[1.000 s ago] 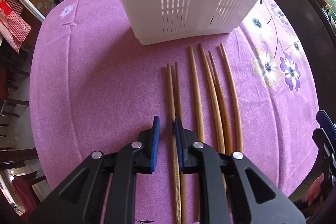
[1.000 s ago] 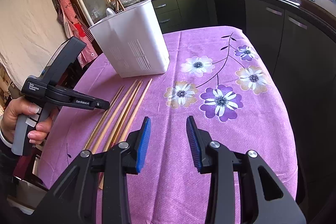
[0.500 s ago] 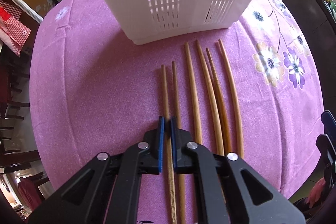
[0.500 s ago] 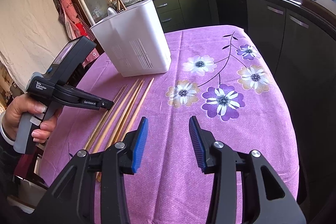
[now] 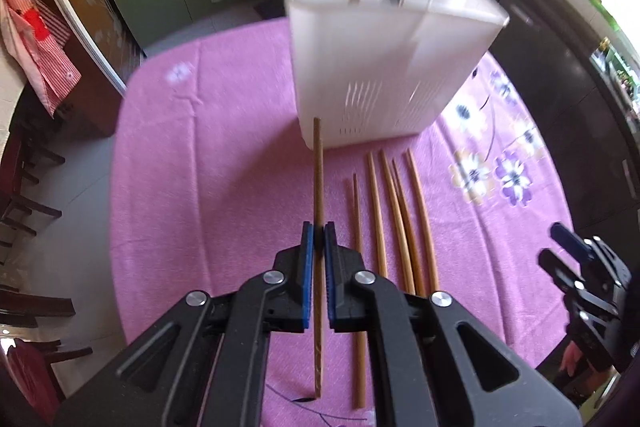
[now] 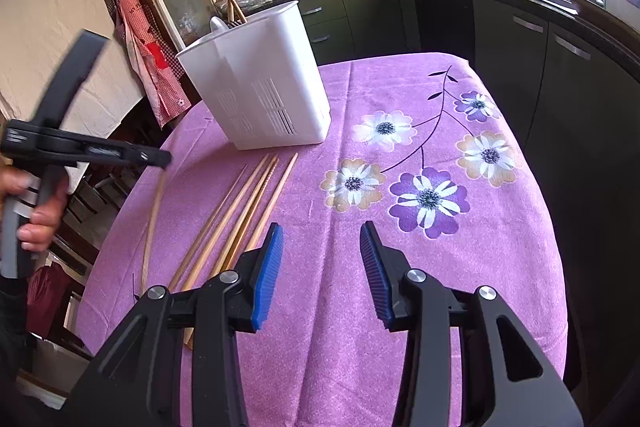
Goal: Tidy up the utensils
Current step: 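Grasp another chopstick with the right gripper while the left holds its chopstick upright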
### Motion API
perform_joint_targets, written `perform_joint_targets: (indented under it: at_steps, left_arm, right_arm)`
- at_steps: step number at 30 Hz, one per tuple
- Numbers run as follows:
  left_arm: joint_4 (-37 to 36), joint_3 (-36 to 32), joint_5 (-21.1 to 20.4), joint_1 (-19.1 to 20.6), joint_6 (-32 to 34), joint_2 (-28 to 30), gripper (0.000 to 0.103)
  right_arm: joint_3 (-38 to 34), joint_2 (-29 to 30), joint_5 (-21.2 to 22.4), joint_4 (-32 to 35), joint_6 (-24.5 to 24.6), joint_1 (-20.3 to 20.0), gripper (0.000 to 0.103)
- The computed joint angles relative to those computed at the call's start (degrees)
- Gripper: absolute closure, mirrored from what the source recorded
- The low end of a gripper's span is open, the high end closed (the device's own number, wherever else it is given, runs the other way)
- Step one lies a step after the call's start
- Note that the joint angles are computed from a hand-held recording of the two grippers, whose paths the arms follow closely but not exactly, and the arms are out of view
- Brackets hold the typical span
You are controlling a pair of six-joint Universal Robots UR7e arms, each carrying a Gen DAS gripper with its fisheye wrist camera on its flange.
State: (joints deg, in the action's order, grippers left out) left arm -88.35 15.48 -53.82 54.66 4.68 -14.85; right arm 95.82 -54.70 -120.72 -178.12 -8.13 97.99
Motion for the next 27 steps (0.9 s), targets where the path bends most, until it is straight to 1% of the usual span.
perform_joint_targets:
  at_steps: [1,3,5,7,10,15,20,22,26,27]
  left_arm:
    - [-4.13,5.25,-0.26,-0.24,0.90,-3.20,0.098]
    - [-10.01,12.94,-0.29,-0.55,2.58,-8.12,0.098]
    - [-15.29,19.22,-0.29,-0.80,4.24,-12.23,0.098]
    - [-19.67,24.88,-0.41,-1.08,5.64,-15.93,0.098]
    - [-23.92,30.77,-0.88,-1.37,7.39,-19.77,0.098]
    - [-27.76,35.49,-1.05,-1.51,9.06,-22.84,0.098]
    - [-30.57,38.97,-1.15,-1.53,10.54,-25.08,0.098]
    - [-31.69,40.49,-0.95,-1.59,11.06,-26.05,0.098]
    - [-32.35,41.67,-1.15,-1.51,11.59,-27.01,0.097]
    - [-32.40,41.73,-1.23,-1.43,11.74,-27.11,0.097]
  right_arm:
    - [-0.54,0.22,0.23,0.66,-0.18,0.00,0.062]
    - [-1.38,0.57,0.53,1.75,-0.29,-0.01,0.062]
    - [-2.90,1.27,0.92,3.67,-0.28,-0.13,0.062]
    - [-5.37,2.35,1.33,7.03,-0.02,-0.34,0.062]
    - [-10.27,4.79,1.11,12.65,0.39,-0.53,0.062]
    - [-20.58,10.40,-0.67,23.49,2.06,-0.77,0.064]
    - [-29.41,15.88,-4.21,31.40,3.33,-0.45,0.072]
    - [-31.79,17.56,-6.18,33.39,3.71,-0.26,0.078]
    - [-34.72,19.80,-9.05,35.90,4.49,0.12,0.078]
    - [-35.08,20.06,-8.96,36.24,4.72,0.14,0.078]
